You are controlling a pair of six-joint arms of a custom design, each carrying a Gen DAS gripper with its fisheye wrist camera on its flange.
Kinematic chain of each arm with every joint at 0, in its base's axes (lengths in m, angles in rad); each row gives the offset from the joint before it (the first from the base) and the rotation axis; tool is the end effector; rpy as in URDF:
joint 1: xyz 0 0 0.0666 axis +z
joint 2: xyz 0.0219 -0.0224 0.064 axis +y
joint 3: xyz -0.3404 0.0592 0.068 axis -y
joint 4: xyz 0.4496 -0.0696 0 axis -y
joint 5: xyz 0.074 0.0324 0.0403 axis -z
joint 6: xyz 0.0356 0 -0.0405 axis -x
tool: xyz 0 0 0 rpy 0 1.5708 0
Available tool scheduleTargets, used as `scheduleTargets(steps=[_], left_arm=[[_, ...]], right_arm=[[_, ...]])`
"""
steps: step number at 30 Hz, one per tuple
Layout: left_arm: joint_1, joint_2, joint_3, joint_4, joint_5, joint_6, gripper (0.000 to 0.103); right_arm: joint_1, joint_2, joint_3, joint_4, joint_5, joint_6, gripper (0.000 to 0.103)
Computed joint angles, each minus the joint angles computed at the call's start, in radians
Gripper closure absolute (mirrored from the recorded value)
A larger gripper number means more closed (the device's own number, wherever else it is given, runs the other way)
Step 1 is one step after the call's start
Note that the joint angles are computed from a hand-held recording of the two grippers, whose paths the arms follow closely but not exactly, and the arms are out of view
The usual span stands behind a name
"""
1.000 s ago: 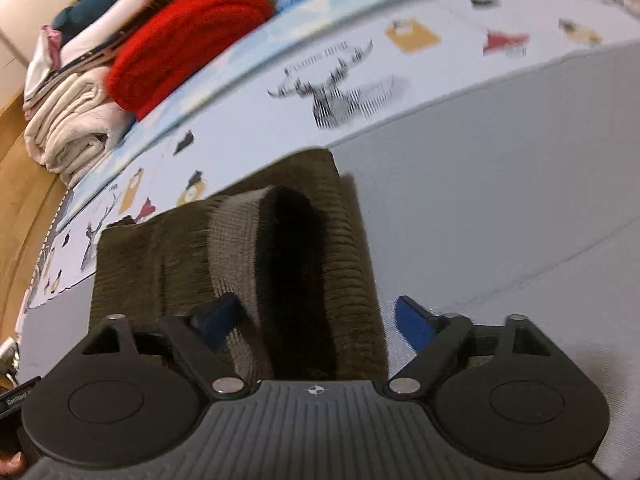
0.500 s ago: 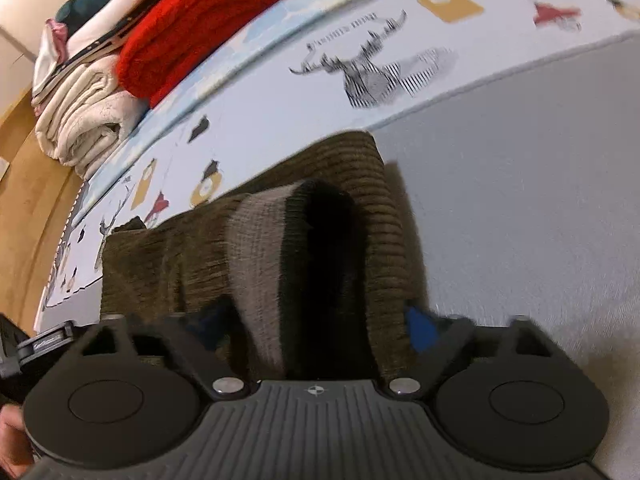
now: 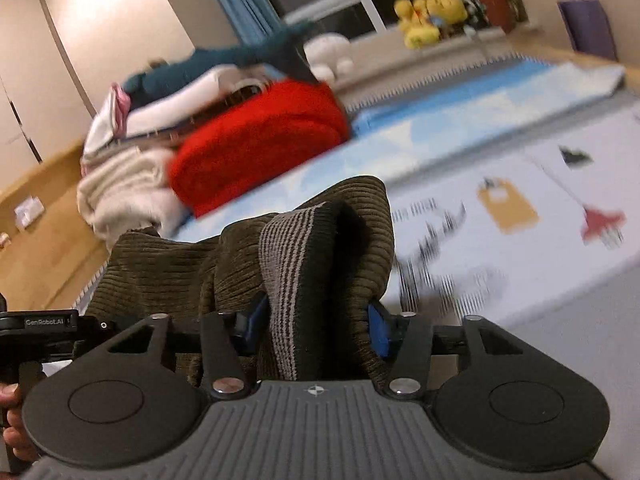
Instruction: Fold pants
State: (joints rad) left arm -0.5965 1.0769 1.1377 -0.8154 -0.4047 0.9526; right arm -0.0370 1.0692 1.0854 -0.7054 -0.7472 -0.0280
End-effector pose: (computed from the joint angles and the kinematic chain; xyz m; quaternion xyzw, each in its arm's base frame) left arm 0.3773 -0.2397 0.4166 -0.2377 0.8708 -0.1401 0.4069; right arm 0.4451 0.0073 0.4052 -0.1283 0.8466 0.3283 0.3987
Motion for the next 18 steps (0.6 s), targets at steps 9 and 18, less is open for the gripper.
scheduleTargets(steps=[9, 18], left_arm=[[-0.058, 0.013, -0.024, -0.115, -0.111, 0.043, 0.041], [-0.154, 0.141, 0.027, -0.297, -0.13, 0.075, 0.038]], right_arm=[[0.014, 0.248, 0.18, -0.143, 0.214, -0.125, 0.023], [0.05, 0.302, 0.188, -0.283, 0.271, 0.006, 0.009]])
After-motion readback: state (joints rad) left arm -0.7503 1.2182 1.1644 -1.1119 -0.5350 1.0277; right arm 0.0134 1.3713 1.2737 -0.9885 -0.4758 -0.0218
